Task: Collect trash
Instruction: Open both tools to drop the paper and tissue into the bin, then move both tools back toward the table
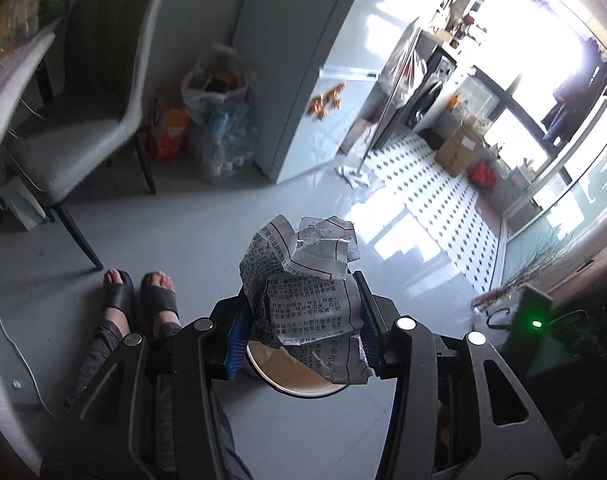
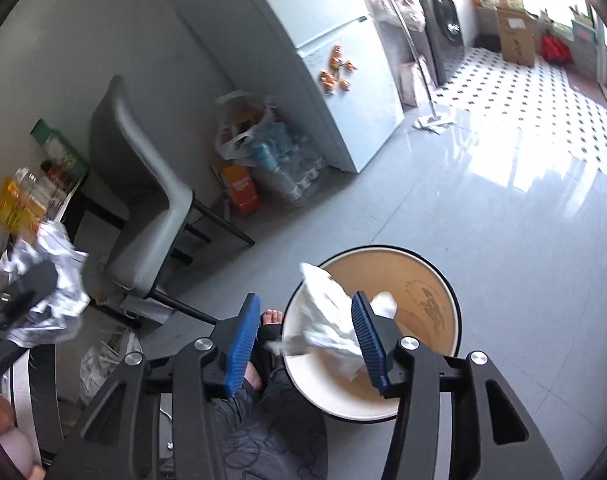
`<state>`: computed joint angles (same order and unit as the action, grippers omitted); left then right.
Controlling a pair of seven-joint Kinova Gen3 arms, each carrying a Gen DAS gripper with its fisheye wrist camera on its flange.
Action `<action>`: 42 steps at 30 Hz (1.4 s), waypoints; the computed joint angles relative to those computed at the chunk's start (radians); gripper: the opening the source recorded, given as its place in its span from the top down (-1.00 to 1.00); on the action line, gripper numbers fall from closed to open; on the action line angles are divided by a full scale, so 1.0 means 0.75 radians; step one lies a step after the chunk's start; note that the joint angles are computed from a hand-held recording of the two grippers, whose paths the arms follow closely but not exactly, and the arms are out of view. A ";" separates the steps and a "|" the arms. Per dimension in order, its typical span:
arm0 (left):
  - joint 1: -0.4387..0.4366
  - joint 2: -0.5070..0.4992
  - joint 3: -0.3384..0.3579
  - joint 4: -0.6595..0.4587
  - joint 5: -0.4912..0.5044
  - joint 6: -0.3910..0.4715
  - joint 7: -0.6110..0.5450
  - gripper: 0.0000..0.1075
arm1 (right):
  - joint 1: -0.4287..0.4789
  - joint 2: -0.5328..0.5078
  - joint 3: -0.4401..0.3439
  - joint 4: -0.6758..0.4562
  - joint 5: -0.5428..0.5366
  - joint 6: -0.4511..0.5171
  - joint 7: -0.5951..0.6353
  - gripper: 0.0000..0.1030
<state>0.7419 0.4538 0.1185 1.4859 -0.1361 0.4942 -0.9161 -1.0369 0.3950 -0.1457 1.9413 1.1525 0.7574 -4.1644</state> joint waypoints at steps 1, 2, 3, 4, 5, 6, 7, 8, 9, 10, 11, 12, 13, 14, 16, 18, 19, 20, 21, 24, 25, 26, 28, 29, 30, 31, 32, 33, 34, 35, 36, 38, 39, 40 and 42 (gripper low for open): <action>-0.017 0.023 0.017 -0.017 0.018 0.010 -0.010 0.13 | -0.008 -0.005 0.003 0.016 0.007 0.001 -0.035 0.04; -0.027 0.040 0.026 -0.028 0.033 0.015 -0.016 0.13 | -0.018 -0.010 -0.002 0.027 -0.002 0.019 -0.057 0.02; -0.029 0.066 0.030 -0.052 0.046 0.024 -0.017 0.13 | -0.022 -0.013 -0.008 0.030 -0.016 0.037 -0.057 0.02; -0.017 0.084 0.025 -0.069 0.048 0.032 -0.015 0.13 | -0.029 -0.016 -0.013 0.036 -0.023 0.053 -0.067 0.01; -0.011 0.109 0.029 -0.097 0.052 0.046 -0.024 0.13 | -0.037 -0.027 -0.017 0.049 -0.029 0.072 -0.089 0.01; -0.007 0.128 0.033 -0.118 0.056 0.056 -0.034 0.13 | -0.048 -0.042 -0.021 0.066 -0.028 0.090 -0.126 0.01; -0.006 0.161 0.048 -0.160 0.064 0.075 -0.056 0.13 | -0.058 -0.057 -0.029 0.080 -0.029 0.115 -0.159 0.01; 0.001 0.186 0.055 -0.197 0.066 0.096 -0.076 0.13 | -0.064 -0.070 -0.041 0.086 -0.037 0.145 -0.173 0.01; 0.016 0.209 0.050 -0.233 0.067 0.115 -0.084 0.12 | -0.077 -0.085 -0.055 0.093 -0.048 0.185 -0.190 -0.02; 0.021 0.233 0.051 -0.270 0.075 0.130 -0.093 0.11 | -0.089 -0.101 -0.069 0.098 -0.063 0.232 -0.210 -0.05; 0.025 0.250 0.051 -0.294 0.083 0.136 -0.100 0.09 | -0.096 -0.115 -0.085 0.106 -0.072 0.264 -0.228 -0.05; 0.036 0.271 0.044 -0.323 0.086 0.144 -0.101 0.08 | -0.102 -0.128 -0.099 0.113 -0.080 0.294 -0.248 -0.05; 0.050 0.300 0.034 -0.355 0.086 0.136 -0.099 0.07 | -0.105 -0.141 -0.115 0.120 -0.091 0.319 -0.260 -0.05; 0.058 0.335 0.034 -0.399 0.085 0.141 -0.109 0.07 | -0.103 -0.148 -0.127 0.121 -0.099 0.336 -0.263 -0.05; 0.078 0.417 0.025 -0.514 0.078 0.201 -0.173 0.06 | -0.104 -0.162 -0.148 0.129 -0.113 0.377 -0.277 -0.05; 0.025 0.470 0.088 -0.601 0.147 0.283 -0.198 -0.05 | -0.097 -0.170 -0.165 0.132 -0.129 0.398 -0.276 -0.05; 0.000 0.479 0.112 -0.611 0.200 0.293 -0.184 -0.17 | -0.093 -0.173 -0.171 0.133 -0.135 0.402 -0.272 -0.05; -0.008 0.475 0.113 -0.600 0.232 0.283 -0.191 -0.38 | -0.087 -0.176 -0.175 0.132 -0.141 0.402 -0.263 -0.05; 0.001 0.455 0.098 -0.568 0.243 0.250 -0.182 -0.50 | -0.081 -0.176 -0.178 0.129 -0.149 0.400 -0.256 -0.05; 0.027 0.411 0.070 -0.532 0.238 0.226 -0.181 -0.55 | -0.069 -0.181 -0.180 0.130 -0.154 0.388 -0.261 -0.05; 0.023 0.397 0.074 -0.526 0.246 0.233 -0.187 -0.55 | -0.069 -0.182 -0.182 0.122 -0.157 0.393 -0.252 -0.05; 0.022 0.377 0.070 -0.513 0.250 0.230 -0.180 -0.56 | -0.070 -0.184 -0.184 0.116 -0.161 0.400 -0.243 -0.05; 0.028 0.332 0.049 -0.473 0.242 0.216 -0.156 -0.62 | -0.067 -0.190 -0.185 0.100 -0.163 0.407 -0.224 -0.06; 0.042 0.315 0.031 -0.462 0.229 0.213 -0.133 -0.65 | -0.073 -0.192 -0.188 0.085 -0.164 0.425 -0.216 -0.07; 0.034 0.292 0.033 -0.436 0.228 0.202 -0.129 -0.65 | -0.073 -0.193 -0.188 0.073 -0.165 0.433 -0.204 -0.10; 0.013 0.265 0.046 -0.413 0.237 0.196 -0.133 -0.65 | -0.077 -0.191 -0.189 0.062 -0.165 0.446 -0.197 -0.11; 0.005 0.244 0.049 -0.394 0.239 0.193 -0.130 -0.65 | -0.084 -0.192 -0.192 0.043 -0.169 0.466 -0.185 -0.11; 0.001 0.221 0.046 -0.378 0.237 0.192 -0.120 -0.65 | -0.091 -0.194 -0.195 0.027 -0.171 0.483 -0.177 -0.11; -0.013 0.183 0.052 -0.342 0.242 0.173 -0.118 -0.65 | -0.099 -0.194 -0.197 0.006 -0.170 0.503 -0.164 -0.12; -0.017 0.159 0.052 -0.328 0.236 0.169 -0.115 -0.66 | -0.103 -0.195 -0.198 -0.012 -0.171 0.517 -0.149 -0.14; -0.017 0.119 0.044 -0.302 0.225 0.160 -0.107 -0.67 | -0.112 -0.192 -0.201 -0.039 -0.171 0.542 -0.129 -0.17; -0.029 0.065 0.048 -0.263 0.212 0.142 -0.104 -0.71 | -0.131 -0.180 -0.203 -0.103 -0.175 0.598 -0.077 -0.29; -0.031 0.036 0.045 -0.244 0.202 0.135 -0.099 -0.72 | -0.143 -0.175 -0.203 -0.134 -0.175 0.625 -0.054 -0.37; -0.040 -0.007 0.046 -0.209 0.199 0.113 -0.094 -0.74 | -0.157 -0.168 -0.202 -0.174 -0.172 0.657 -0.023 -0.39; -0.049 -0.089 0.038 -0.149 0.178 0.087 -0.073 -0.80 | -0.183 -0.155 -0.198 -0.239 -0.160 0.702 0.018 -0.50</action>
<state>0.7054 0.3871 0.1474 1.3744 -0.0023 0.5593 -0.9712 -1.1739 0.2784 -0.2941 1.7623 1.0323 1.2842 -4.1512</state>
